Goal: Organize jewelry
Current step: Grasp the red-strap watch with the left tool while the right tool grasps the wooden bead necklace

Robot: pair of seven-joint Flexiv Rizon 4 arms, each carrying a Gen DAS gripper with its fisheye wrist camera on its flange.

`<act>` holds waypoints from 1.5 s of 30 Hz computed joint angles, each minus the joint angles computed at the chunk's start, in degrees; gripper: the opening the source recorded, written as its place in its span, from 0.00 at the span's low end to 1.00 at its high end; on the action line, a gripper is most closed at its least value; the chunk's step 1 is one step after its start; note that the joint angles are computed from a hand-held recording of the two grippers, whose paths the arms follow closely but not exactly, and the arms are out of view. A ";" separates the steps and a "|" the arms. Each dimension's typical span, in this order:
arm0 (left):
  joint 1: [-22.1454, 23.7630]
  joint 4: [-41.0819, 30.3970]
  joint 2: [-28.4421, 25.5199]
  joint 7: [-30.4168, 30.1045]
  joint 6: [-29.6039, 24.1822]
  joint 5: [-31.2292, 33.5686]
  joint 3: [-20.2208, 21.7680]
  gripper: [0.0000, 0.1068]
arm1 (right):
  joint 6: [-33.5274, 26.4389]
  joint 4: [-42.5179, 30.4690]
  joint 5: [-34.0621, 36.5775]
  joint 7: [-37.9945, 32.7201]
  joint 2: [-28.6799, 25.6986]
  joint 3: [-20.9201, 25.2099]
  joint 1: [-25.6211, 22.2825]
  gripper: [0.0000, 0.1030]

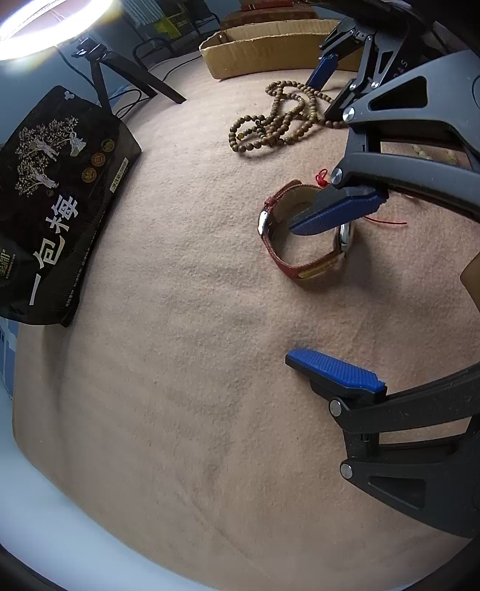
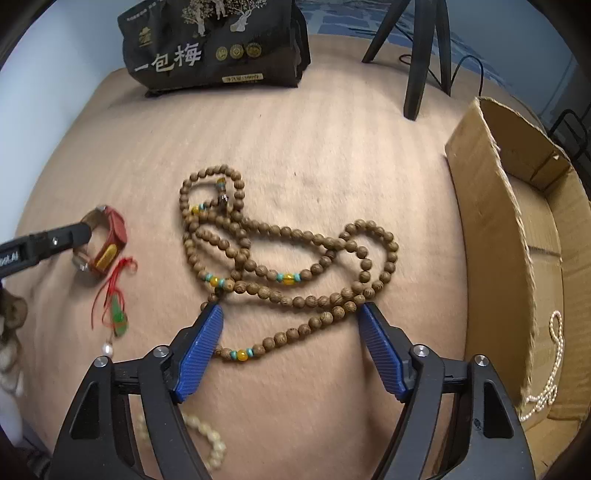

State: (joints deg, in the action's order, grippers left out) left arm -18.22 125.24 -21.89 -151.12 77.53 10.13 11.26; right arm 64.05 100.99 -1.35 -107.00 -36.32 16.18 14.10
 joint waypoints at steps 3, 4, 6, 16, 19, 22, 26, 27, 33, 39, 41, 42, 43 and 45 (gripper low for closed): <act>0.30 -0.46 -0.41 0.54 -0.16 -0.16 -0.32 0.61 | 1.43 -0.16 -1.06 1.29 -0.48 -1.03 1.37 0.76; 0.51 -0.43 -0.48 0.80 0.04 -0.34 -0.51 0.61 | 1.81 -0.31 -1.45 1.64 -0.70 -1.23 1.71 0.76; 0.81 -0.34 -0.64 1.40 0.48 -0.67 -0.73 0.60 | 1.22 -1.11 -1.07 2.01 -0.86 -0.49 1.25 0.76; -0.43 -0.93 -1.21 2.28 0.01 -0.25 0.61 0.50 | 6.12 -1.71 -2.22 -0.46 -2.79 -0.21 1.61 0.80; -0.85 -1.10 -1.21 1.86 -0.25 0.49 1.01 0.45 | 8.69 -1.05 -2.44 -0.13 -2.96 0.29 1.51 0.80; -1.44 -1.71 -1.23 1.46 -1.24 1.47 1.37 0.41 | 10.49 -0.93 -2.61 -0.57 -3.44 1.40 0.94 0.80; -2.42 -3.59 -1.55 0.46 -4.21 3.84 1.80 0.34 | 12.38 0.25 -3.08 0.26 -2.89 1.73 0.96 0.80; -2.45 -3.97 -1.65 0.24 -4.68 4.38 1.70 0.32 | 12.85 0.18 -3.29 0.45 -3.05 1.72 1.05 0.80; -2.80 -6.26 -2.29 -1.42 -7.50 7.73 1.24 0.14 | 12.94 -1.64 -4.23 -1.76 -4.64 3.88 -0.55 0.77; -2.15 -6.95 -2.74 -2.56 -7.48 8.79 0.37 0.06 | 10.26 -3.19 -1.56 -7.78 -5.31 9.88 -4.31 0.23; -1.98 -6.76 -2.69 -2.88 -7.11 8.79 0.25 0.06 | 9.38 -3.70 -0.14 -9.39 -5.39 10.70 -4.74 0.10; -1.96 -6.65 -2.63 -3.09 -6.91 8.79 0.26 0.05 | 8.67 -4.01 0.66 -10.01 -5.37 11.08 -4.95 0.07; -1.92 -6.41 -2.49 -3.36 -6.58 8.77 0.29 0.05 | 7.79 -4.50 1.56 -10.53 -5.37 11.44 -5.20 0.05; -1.82 -5.85 -2.08 -3.71 -6.02 8.72 0.35 0.04 | 5.88 -5.78 3.55 -11.19 -5.33 11.85 -5.50 0.05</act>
